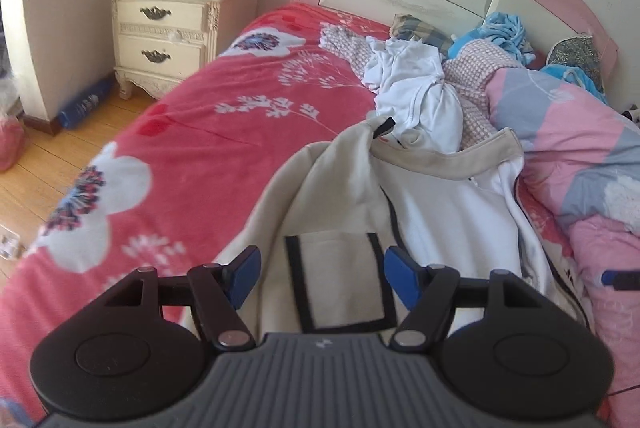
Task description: Fold clothes
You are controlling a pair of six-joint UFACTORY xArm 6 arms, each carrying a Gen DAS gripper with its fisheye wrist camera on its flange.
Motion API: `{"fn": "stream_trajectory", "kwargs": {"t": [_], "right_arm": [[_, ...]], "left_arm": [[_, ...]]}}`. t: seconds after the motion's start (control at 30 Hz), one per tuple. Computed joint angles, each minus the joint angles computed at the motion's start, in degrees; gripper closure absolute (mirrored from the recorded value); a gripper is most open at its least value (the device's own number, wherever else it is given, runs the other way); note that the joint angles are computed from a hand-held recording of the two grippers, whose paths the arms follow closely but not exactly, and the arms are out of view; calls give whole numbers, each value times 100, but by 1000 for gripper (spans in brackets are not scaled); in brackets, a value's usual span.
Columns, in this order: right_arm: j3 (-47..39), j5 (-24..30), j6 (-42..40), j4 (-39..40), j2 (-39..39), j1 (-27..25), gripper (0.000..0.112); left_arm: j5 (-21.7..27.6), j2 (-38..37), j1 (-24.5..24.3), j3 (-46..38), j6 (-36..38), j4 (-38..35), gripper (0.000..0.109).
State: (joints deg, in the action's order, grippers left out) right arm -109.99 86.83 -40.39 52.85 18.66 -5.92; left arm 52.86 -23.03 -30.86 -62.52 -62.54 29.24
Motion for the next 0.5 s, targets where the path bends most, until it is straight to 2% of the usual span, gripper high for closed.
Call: {"fn": "stream_trajectory", "kwargs": {"t": [0.03,0.07,0.13,0.23,0.33,0.4,0.5], "right_arm": [[-282,437,-10,144,96,37,70],[-500,761,41,281,207,117,62],[-717,1049,338,183,386,427,55],[-28,658,651,-673,81,1064,55],[816,348,840,-1157,-345,1441,57],[1415,150,938,-1165,-748,1481,57],[1934,86,995,-1006,-1165,1415,57]], "left_arm": [[126,-173,-80,80,77,-75,36],[217,-347,-143,191,190,-247,35],[426,-578,-276,392,396,-548,35],[875,-867,-560,685,696,-773,35],[1276,-1198,-850,1045,989,-805,35],[1420,-1461,-988,1330,1146,-852,34],[1547,-1418,-1020,1561,1247,-923,34]]}}
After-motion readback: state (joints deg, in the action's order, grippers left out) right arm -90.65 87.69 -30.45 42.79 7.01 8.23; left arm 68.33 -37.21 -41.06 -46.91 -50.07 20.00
